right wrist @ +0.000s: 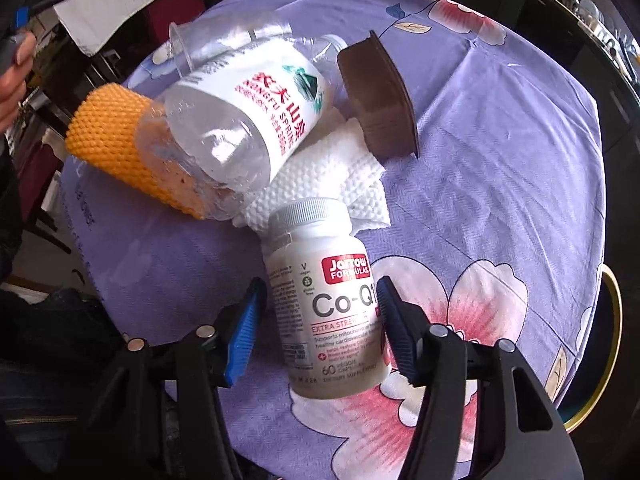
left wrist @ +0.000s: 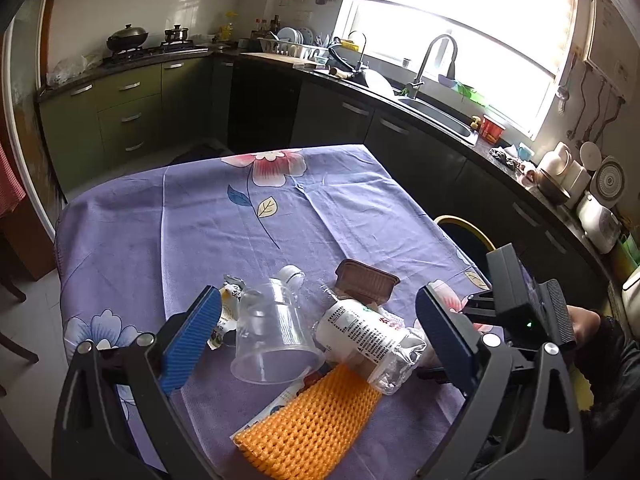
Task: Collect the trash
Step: 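Grasp the white pill bottle with the right gripper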
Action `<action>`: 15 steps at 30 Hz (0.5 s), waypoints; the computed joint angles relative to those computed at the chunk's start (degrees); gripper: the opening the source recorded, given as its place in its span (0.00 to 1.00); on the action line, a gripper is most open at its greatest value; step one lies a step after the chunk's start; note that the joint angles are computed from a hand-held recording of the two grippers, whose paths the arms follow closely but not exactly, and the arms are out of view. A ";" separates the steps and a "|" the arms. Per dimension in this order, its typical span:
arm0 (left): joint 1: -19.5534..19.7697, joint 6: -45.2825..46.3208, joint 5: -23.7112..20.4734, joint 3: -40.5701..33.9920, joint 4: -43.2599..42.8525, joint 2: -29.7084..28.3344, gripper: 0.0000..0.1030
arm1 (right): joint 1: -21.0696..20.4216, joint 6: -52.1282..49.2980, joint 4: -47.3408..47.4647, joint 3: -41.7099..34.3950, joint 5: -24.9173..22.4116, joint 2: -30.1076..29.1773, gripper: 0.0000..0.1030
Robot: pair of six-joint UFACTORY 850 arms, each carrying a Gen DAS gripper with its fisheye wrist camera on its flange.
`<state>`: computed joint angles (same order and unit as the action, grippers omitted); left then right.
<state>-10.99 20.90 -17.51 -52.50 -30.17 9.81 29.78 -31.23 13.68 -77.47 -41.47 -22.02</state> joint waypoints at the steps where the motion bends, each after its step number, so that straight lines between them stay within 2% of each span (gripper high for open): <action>1: 0.00 0.04 -0.12 -0.12 -0.02 -0.15 0.90 | 0.22 0.56 -0.72 -0.05 0.03 -0.10 0.50; 15: -0.73 -2.98 -0.27 -0.62 3.64 -0.69 0.90 | 0.20 1.15 -0.98 2.06 0.85 1.58 0.48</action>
<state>-11.73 17.92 -17.77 -53.12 -26.54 9.13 29.98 -30.08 12.70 -75.41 -40.62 -20.44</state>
